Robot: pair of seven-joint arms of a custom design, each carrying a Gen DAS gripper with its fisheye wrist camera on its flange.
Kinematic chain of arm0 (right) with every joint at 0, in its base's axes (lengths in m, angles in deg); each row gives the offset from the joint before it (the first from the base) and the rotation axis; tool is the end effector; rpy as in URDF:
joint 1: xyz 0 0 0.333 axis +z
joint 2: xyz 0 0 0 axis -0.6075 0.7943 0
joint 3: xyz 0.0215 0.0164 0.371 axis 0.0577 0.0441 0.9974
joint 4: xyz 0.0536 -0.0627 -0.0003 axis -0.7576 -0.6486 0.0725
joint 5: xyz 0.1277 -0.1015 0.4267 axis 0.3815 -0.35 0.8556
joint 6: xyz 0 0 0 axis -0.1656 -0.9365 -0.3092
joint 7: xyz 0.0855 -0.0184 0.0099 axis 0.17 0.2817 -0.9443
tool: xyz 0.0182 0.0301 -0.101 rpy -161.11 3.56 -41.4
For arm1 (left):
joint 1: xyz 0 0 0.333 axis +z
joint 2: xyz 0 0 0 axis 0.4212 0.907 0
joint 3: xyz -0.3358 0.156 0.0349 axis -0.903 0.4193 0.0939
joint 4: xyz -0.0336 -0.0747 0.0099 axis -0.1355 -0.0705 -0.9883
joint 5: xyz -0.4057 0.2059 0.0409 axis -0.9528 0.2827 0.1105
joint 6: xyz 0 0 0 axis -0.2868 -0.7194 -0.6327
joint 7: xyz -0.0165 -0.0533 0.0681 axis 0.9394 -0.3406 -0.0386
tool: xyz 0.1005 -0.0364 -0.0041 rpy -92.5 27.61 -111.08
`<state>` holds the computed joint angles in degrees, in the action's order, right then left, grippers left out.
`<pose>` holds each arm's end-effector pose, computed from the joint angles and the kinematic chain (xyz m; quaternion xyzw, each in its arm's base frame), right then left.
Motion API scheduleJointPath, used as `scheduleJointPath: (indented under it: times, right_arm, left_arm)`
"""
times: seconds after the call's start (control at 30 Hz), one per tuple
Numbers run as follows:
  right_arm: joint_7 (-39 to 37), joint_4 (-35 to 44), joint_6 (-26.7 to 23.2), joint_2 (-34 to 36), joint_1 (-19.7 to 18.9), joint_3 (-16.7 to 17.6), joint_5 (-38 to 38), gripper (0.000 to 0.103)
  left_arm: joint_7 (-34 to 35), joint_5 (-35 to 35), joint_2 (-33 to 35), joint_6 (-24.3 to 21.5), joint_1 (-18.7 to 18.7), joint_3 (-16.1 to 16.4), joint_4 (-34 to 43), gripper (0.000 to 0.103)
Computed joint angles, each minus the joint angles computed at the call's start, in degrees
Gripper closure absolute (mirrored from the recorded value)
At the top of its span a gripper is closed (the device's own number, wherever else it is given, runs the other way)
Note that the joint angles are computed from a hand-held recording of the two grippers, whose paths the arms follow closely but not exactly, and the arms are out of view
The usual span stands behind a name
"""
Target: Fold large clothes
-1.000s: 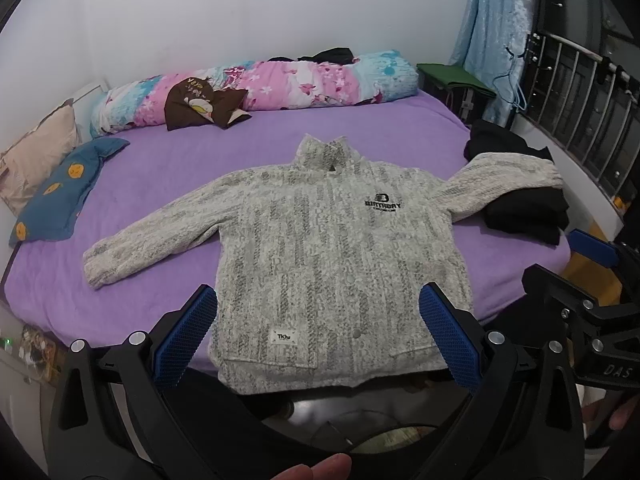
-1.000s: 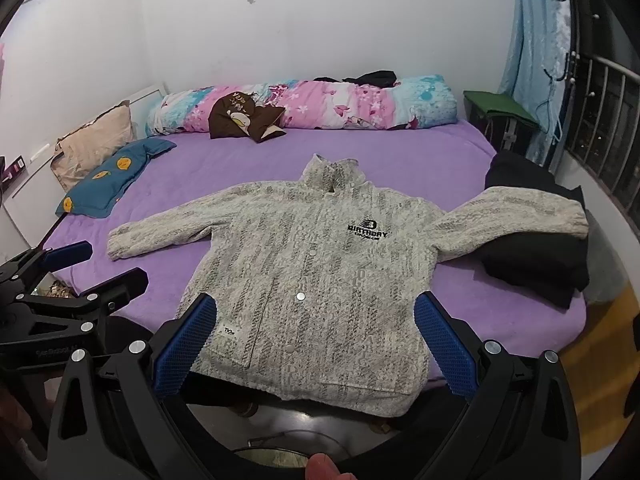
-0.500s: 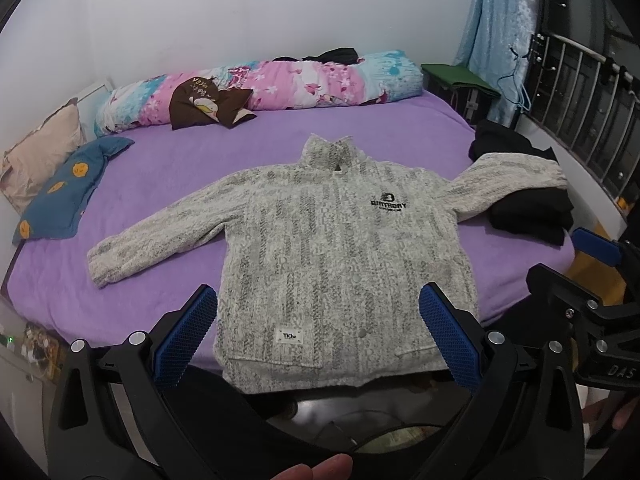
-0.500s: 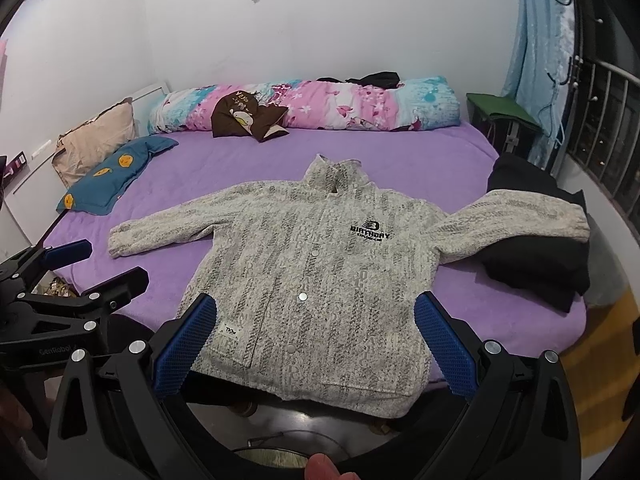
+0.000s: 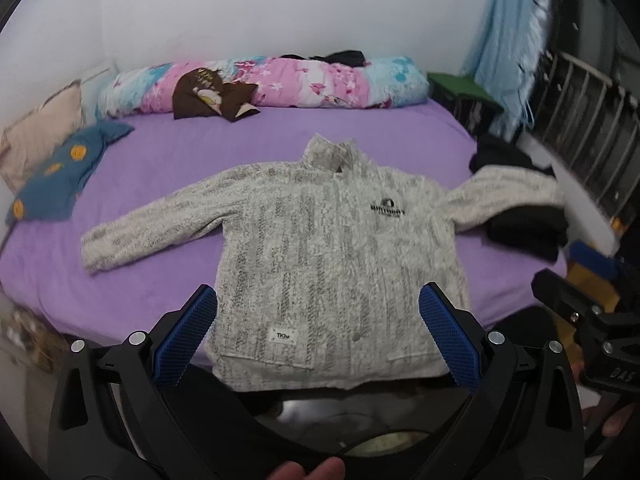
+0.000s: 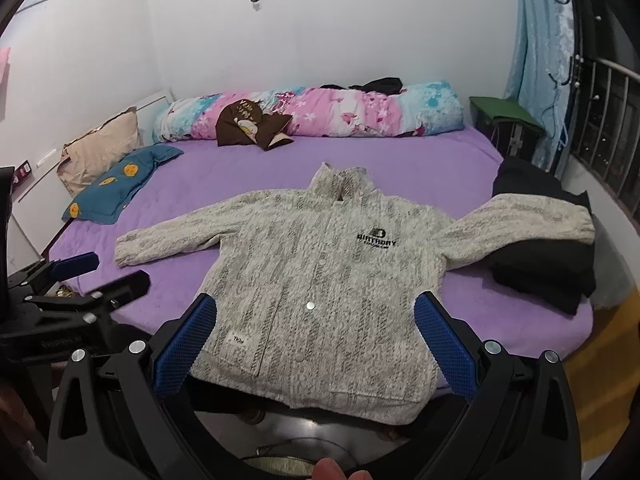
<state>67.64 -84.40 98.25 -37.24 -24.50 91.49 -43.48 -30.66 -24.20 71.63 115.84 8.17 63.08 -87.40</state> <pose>0.4136 0.1482 0.8287 -0.6926 0.5912 -0.2292 0.3440 0.4501 -0.3564 0.8178 -0.6544 0.6553 -0.2935 0.2372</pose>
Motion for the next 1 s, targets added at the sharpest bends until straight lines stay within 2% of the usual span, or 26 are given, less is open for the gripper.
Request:
scheduleJointPath:
  times: [0.13,0.3,0.5,0.6,0.7,0.77,0.9,1.0]
  right_arm:
    - [-0.33,0.75,0.87,1.14,0.16,0.52,-0.44,0.006]
    - [-1.69,1.76,1.02,3.62,2.15,-0.04,2.06,0.006]
    - [-2.9,3.61,3.55,6.75,2.93,1.35,0.72,0.006]
    - [-5.21,5.18,3.92,9.06,4.24,1.57,0.81,0.006]
    - [-7.43,6.93,4.27,11.63,5.2,2.4,-0.11,0.006]
    - [-7.42,7.21,5.91,12.6,5.02,3.53,-2.33,0.006]
    - [-10.87,8.23,8.72,15.05,6.73,4.02,-3.67,0.006]
    - [-14.73,10.09,8.43,17.68,8.4,3.9,-2.93,0.006]
  left_arm:
    - [-1.71,2.23,-0.77,-0.69,1.29,0.17,-1.05,0.006]
    - [-3.15,-0.16,-3.33,0.37,2.66,2.05,-5.29,0.006]
    - [-5.09,-0.74,-5.9,0.21,5.49,3.11,-9.0,0.006]
    - [-6.82,0.19,-7.78,3.25,7.69,3.89,-12.3,0.006]
    - [-9.47,2.21,-9.08,4.4,10.25,4.04,-14.77,0.006]
    - [-10.44,-0.1,-9.81,4.86,11.27,5.76,-16.86,0.006]
    - [-10.09,-1.2,-10.48,5.12,13.34,7.1,-19.61,0.006]
    - [-8.61,-4.95,-10.83,8.6,14.13,9.76,-22.67,0.006]
